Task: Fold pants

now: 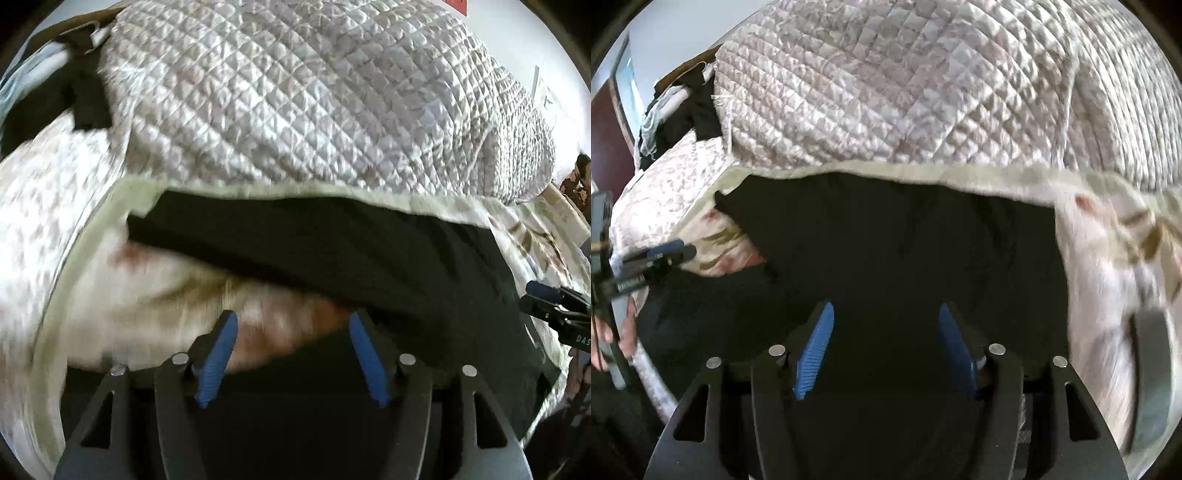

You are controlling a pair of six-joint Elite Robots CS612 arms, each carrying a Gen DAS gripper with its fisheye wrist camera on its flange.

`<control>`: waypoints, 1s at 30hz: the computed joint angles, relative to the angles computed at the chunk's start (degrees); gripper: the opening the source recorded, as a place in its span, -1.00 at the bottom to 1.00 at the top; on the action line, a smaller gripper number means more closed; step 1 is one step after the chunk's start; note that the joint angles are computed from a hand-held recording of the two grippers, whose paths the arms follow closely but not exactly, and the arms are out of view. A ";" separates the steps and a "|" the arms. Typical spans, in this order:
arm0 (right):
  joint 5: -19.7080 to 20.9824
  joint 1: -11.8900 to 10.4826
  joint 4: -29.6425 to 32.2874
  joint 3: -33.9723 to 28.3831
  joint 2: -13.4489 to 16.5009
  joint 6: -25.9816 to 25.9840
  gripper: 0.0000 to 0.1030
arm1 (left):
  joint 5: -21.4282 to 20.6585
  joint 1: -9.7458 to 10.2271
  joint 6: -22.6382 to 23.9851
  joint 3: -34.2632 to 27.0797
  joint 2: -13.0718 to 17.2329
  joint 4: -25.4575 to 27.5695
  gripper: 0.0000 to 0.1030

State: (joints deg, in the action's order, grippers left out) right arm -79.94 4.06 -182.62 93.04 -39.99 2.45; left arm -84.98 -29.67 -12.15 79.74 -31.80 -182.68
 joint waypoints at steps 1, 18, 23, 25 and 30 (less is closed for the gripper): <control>0.38 -0.24 0.55 -1.08 0.41 -0.72 0.18 | -0.04 0.26 0.80 -1.75 0.71 0.86 0.32; 5.48 -2.69 26.61 -32.40 16.14 -16.24 0.28 | -0.99 3.23 8.54 -43.74 21.69 28.56 0.48; 3.17 -2.07 29.93 -35.24 17.92 -20.54 0.29 | 0.84 2.44 11.31 -45.29 23.19 29.34 0.49; 2.63 -1.87 29.56 -35.02 17.81 -20.95 -0.45 | -0.34 2.33 12.05 -44.61 22.90 28.89 0.03; 0.76 -1.05 27.53 -32.99 16.43 -20.76 -0.83 | 2.51 0.79 16.97 -40.97 21.15 26.53 -0.93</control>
